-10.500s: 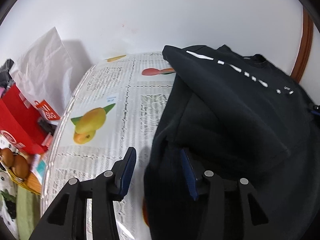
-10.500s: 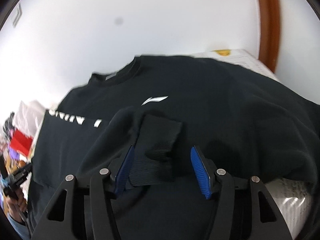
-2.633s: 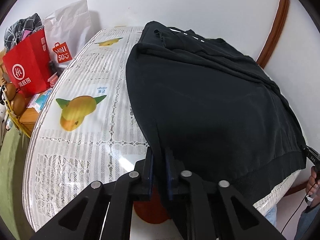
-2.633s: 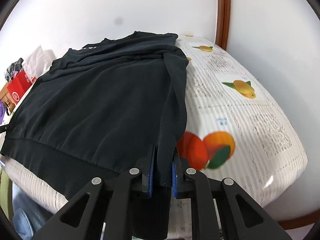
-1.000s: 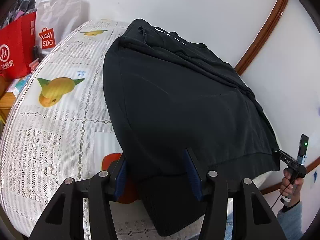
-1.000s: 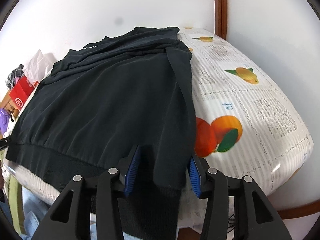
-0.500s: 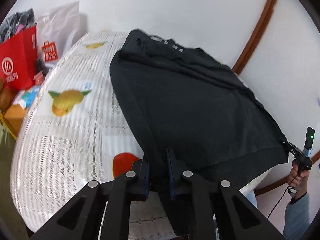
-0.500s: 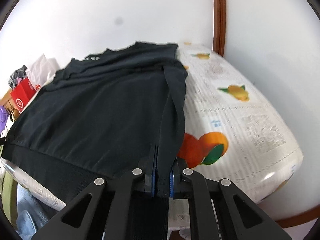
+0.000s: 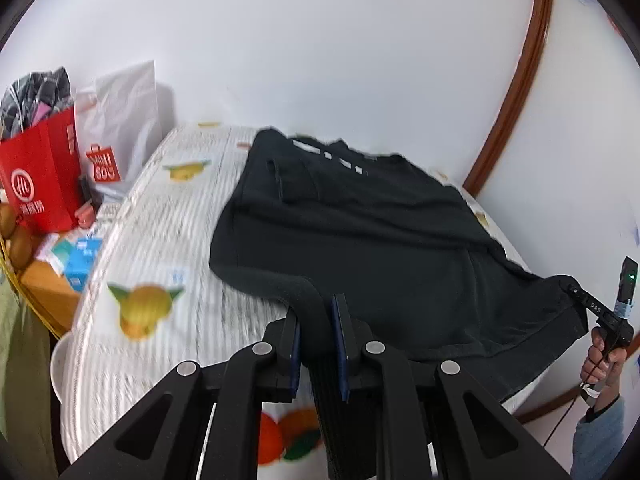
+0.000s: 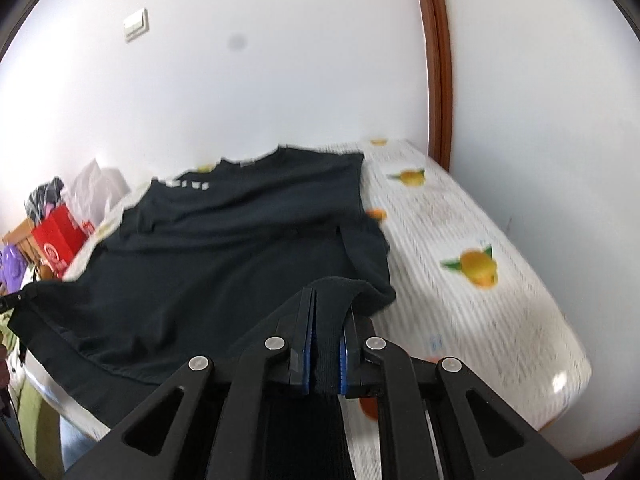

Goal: Fold small clothes
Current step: 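Lift the hem with both grippers, fold it toward the collar, release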

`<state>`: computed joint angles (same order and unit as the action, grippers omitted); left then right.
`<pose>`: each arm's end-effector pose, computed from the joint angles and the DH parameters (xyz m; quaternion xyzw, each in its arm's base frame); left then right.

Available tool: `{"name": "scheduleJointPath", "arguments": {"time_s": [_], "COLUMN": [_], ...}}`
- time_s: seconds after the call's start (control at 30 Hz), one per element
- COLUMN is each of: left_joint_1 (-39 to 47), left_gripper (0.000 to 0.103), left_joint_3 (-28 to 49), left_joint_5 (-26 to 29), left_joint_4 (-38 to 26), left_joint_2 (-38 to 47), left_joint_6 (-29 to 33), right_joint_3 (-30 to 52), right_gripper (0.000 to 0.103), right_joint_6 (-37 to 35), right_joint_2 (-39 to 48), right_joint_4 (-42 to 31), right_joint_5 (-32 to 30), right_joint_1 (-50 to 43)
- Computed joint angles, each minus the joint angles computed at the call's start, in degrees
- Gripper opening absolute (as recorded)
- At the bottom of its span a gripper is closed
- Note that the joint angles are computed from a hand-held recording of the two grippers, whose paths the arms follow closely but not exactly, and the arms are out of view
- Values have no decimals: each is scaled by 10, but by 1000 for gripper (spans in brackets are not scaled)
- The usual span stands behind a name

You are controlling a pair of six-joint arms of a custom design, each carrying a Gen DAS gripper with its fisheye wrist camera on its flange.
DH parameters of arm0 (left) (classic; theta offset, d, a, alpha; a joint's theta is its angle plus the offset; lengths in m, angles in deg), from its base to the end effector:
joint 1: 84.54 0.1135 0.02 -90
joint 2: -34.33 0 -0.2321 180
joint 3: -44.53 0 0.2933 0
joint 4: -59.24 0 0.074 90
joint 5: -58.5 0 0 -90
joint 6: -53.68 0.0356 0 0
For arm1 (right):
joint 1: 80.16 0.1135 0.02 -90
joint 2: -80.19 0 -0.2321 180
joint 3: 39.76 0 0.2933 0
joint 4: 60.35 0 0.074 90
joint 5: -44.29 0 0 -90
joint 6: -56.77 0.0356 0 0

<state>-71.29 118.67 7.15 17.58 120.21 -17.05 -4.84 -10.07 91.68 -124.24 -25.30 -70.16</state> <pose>0.3469 0.0588 0.2036 0.1508 0.8892 -0.2187 0.3724 0.1433 0.0127 0.2067 0.1761 0.8792 -0.0365 0.4411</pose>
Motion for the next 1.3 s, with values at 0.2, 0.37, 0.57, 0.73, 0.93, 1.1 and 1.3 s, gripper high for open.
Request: {"name": "scheduleJointPath", "arguments": {"time_s": [0.2, 0.37, 0.57, 0.73, 0.93, 1.1, 1.3], "left_joint_1": [-24, -61, -103, -128, -154, -171, -179], "left_gripper": [14, 14, 14, 14, 14, 14, 14], "left_joint_3": [86, 149, 247, 341, 471, 598, 754], "left_joint_5": [-16, -79, -137, -171, -207, -235, -259], "left_joint_4": [10, 31, 34, 24, 0, -32, -92], "left_joint_2": [52, 91, 169, 253, 369, 480, 605], "left_joint_6": [-42, -62, -76, -84, -96, -106, -106], "right_joint_3": [72, 137, 219, 293, 370, 433, 493], "right_gripper": [9, 9, 9, 9, 9, 9, 9], "right_joint_6": [-35, -57, -67, -71, -81, -88, -99], "right_joint_2": [109, 252, 421, 550, 678, 780, 878], "right_joint_4": [90, 179, 257, 300, 321, 329, 336], "right_joint_5": [-39, -77, -106, -120, -127, -120, -107], "right_joint_1": [-60, -104, -139, -155, -163, -168, -172]}}
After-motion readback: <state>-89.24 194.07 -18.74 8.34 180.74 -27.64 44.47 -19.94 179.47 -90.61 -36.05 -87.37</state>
